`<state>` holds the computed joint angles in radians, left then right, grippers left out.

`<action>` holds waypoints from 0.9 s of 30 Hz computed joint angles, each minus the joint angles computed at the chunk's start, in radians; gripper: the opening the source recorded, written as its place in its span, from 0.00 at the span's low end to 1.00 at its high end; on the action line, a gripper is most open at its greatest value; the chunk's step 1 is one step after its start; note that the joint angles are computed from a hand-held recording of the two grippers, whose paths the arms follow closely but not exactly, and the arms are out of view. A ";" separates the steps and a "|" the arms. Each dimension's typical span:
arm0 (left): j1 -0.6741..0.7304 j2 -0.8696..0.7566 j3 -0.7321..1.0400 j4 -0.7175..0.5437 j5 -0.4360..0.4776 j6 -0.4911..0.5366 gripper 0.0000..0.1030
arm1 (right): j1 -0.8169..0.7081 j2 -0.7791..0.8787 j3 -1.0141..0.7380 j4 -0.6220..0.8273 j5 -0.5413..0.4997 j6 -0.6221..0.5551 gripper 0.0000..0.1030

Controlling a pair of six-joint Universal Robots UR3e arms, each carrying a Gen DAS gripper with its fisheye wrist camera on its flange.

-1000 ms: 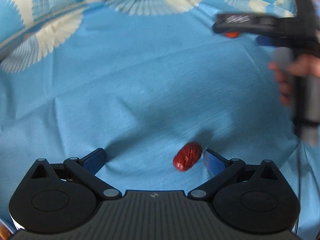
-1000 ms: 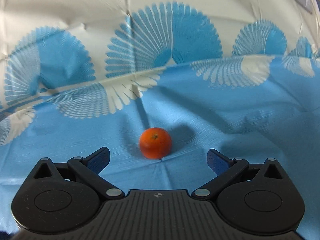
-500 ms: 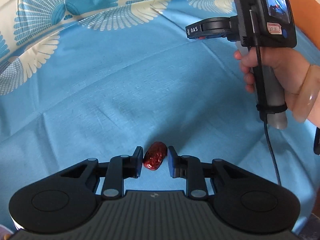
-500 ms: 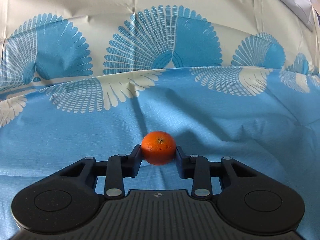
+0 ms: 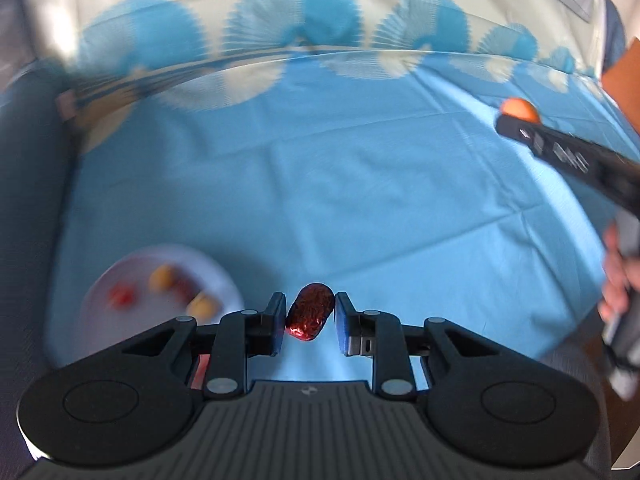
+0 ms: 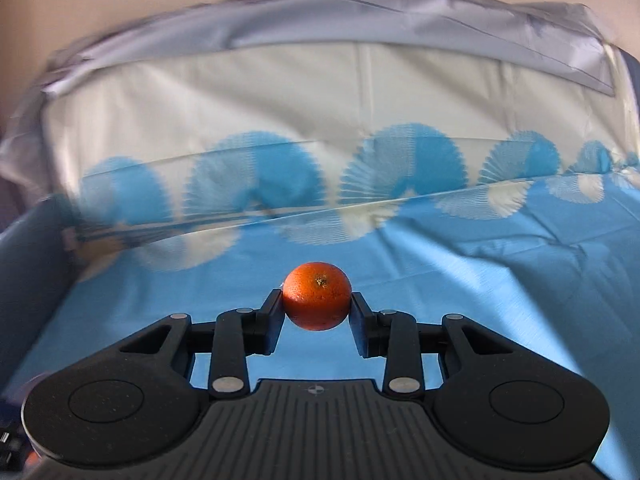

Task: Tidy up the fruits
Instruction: 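Grasp a dark red date with the left tool while the right tool grasps a mandarin, then carry the date and mandarin over the plate and open both tools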

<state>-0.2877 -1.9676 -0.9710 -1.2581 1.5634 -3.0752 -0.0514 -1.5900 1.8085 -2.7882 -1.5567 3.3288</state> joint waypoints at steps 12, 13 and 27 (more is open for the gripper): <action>0.362 0.859 -0.628 -0.191 -0.092 0.150 0.28 | 0.638 -0.216 -0.113 0.411 -0.248 0.200 0.36; 0.389 0.898 -0.644 -0.209 -0.108 0.165 0.28 | 0.684 -0.201 -0.132 0.431 -0.272 0.213 0.36; 0.985 1.317 -0.625 -0.728 -0.470 0.629 0.28 | 1.014 -0.047 -0.342 0.551 -0.491 0.213 0.36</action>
<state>0.6971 -0.6504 -1.5957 -1.9862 1.0935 -2.4463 0.9629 -1.6368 1.4661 -2.2376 -2.0479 3.5422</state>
